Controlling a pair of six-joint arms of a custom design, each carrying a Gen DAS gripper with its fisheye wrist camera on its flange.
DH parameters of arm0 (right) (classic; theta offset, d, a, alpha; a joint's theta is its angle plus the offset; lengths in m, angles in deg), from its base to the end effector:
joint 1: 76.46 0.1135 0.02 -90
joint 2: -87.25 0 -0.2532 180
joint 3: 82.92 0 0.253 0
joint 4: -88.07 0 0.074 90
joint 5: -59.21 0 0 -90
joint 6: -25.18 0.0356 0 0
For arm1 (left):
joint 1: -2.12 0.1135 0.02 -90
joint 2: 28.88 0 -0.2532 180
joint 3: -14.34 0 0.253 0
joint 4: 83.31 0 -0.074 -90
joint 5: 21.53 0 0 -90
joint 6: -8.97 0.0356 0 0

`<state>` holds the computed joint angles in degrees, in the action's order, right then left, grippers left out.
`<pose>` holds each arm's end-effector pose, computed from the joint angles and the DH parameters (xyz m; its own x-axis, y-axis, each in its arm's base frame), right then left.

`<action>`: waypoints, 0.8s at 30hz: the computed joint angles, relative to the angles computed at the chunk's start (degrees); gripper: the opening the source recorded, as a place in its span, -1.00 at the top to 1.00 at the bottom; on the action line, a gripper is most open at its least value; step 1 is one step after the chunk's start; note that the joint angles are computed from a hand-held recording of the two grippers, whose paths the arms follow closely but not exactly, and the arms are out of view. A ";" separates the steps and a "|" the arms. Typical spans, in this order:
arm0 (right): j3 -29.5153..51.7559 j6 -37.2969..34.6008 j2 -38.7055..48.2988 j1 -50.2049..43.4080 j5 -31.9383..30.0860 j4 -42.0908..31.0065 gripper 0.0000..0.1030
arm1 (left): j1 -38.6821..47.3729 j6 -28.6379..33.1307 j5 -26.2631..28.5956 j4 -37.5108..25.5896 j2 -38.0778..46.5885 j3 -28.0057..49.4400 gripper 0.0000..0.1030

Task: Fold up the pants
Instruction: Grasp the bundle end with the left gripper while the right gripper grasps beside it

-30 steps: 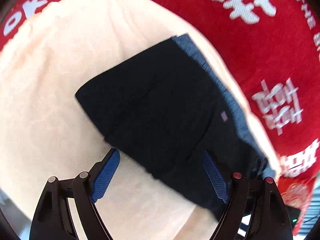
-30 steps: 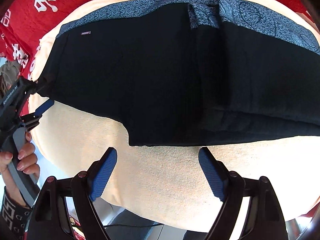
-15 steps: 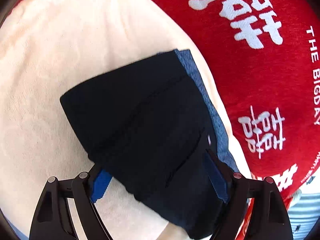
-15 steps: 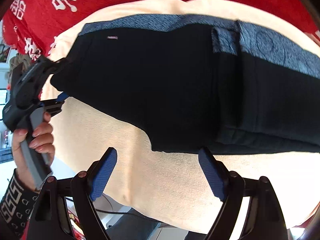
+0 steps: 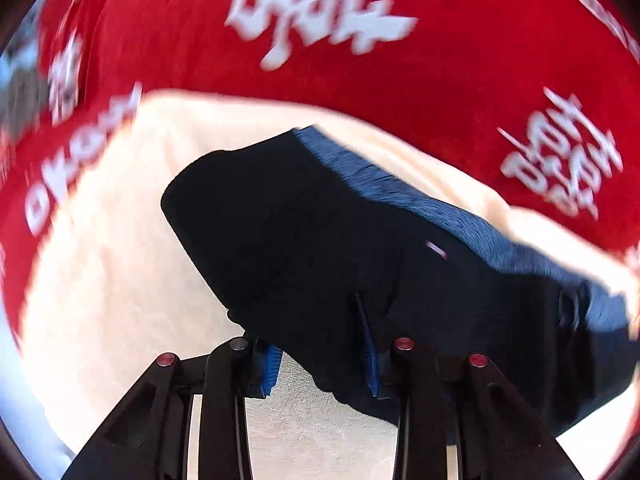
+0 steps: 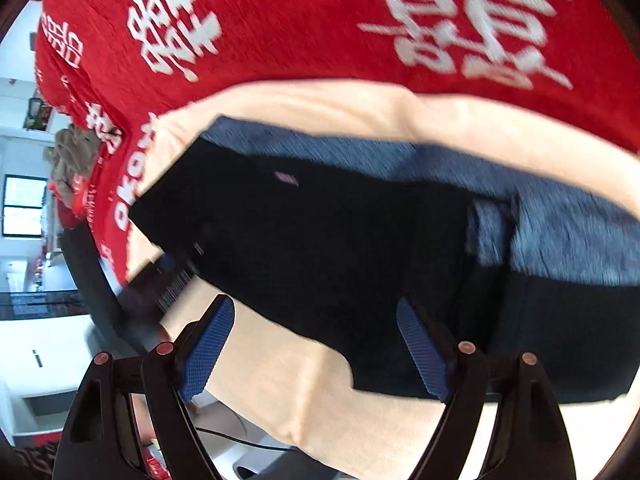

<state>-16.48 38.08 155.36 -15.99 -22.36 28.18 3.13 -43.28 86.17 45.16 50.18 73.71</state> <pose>0.1182 0.1980 0.2450 -0.7087 0.7053 -0.0193 0.6069 0.6234 0.4930 0.2450 -0.0065 0.1747 -0.6988 0.5710 -0.4308 0.6436 0.7647 -0.0305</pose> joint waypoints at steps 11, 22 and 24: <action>32.78 -40.19 32.85 -27.96 -31.78 -4.17 -0.72 | -1.55 3.86 -1.02 2.41 -6.14 -3.59 0.33; 78.59 -55.33 71.87 -25.67 -39.67 -33.60 -0.73 | -1.61 4.34 -1.06 3.72 -8.12 -5.51 0.33; 76.35 -56.51 71.12 -25.32 -39.21 -32.89 -0.41 | -1.96 4.22 -1.40 3.87 -8.44 -5.71 0.33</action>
